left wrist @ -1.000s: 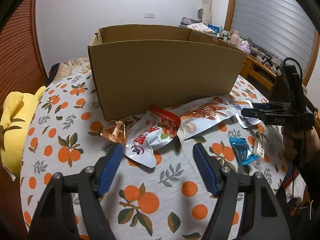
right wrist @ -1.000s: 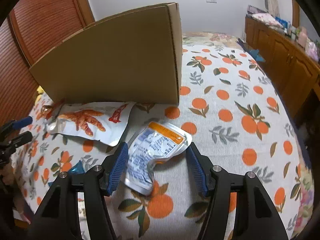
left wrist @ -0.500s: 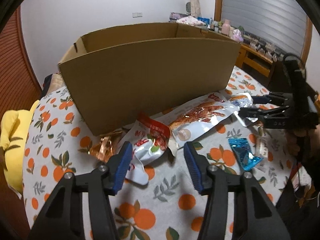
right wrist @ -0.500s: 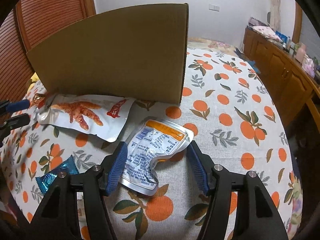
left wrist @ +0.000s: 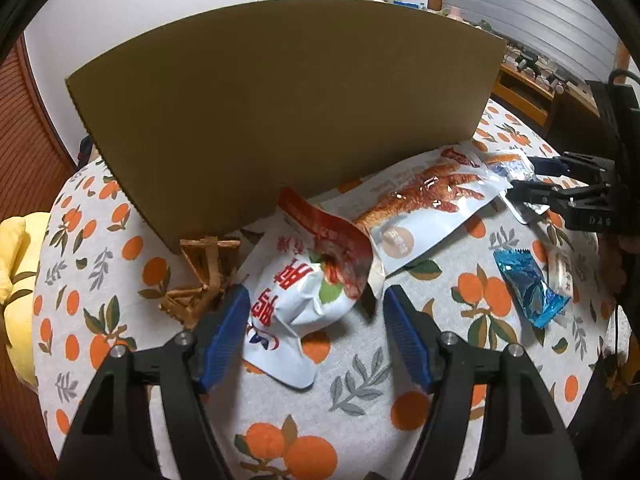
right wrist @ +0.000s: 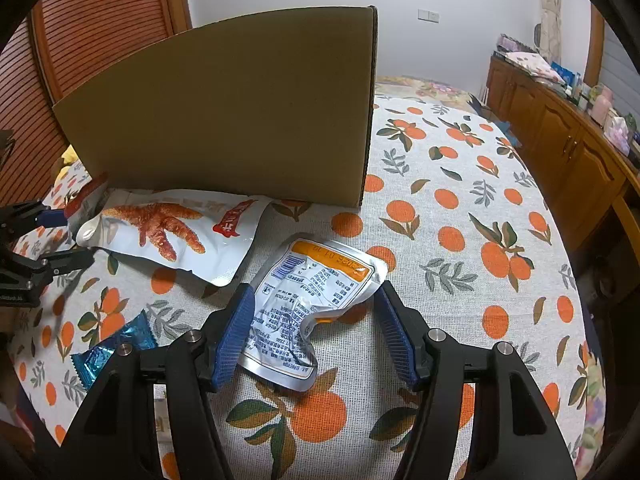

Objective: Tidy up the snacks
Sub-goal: 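Grasp the white-red packet with left tool while right tool grasps silver sachet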

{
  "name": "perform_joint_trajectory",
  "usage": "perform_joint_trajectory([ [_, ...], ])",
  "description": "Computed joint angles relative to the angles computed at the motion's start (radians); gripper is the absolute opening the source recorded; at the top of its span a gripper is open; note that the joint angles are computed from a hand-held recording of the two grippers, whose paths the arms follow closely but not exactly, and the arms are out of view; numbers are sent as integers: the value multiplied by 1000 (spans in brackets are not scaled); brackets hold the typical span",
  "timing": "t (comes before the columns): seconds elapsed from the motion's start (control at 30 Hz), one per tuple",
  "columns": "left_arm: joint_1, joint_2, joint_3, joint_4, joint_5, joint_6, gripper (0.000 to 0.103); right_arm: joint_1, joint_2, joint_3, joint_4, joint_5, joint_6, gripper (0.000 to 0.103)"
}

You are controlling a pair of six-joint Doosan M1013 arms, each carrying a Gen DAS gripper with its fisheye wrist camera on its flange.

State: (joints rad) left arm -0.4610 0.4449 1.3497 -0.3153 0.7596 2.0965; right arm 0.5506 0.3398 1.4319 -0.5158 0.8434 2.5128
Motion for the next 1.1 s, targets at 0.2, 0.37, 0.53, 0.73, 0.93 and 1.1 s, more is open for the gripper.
perform_joint_trajectory([
  [0.2,1,-1,-2,-2,-4,5,37,0,0,0,-1,0,0,63],
  [0.37,-6,-28,29,35,-35,-10,18,0,0,0,-1,0,0,63],
  [0.53,6,-52,55,-23,-42,28,17,0,1,-1,-1,1,0,63],
  [0.73,18,-71,83,-83,-61,38,17,1,1,-1,-3,2,1,63],
  [0.93,17,-87,100,-107,-93,31,17,1,1,-1,-3,2,2,63],
  [1.1,15,-99,108,-129,-115,42,17,2,2,-1,-3,2,2,63],
])
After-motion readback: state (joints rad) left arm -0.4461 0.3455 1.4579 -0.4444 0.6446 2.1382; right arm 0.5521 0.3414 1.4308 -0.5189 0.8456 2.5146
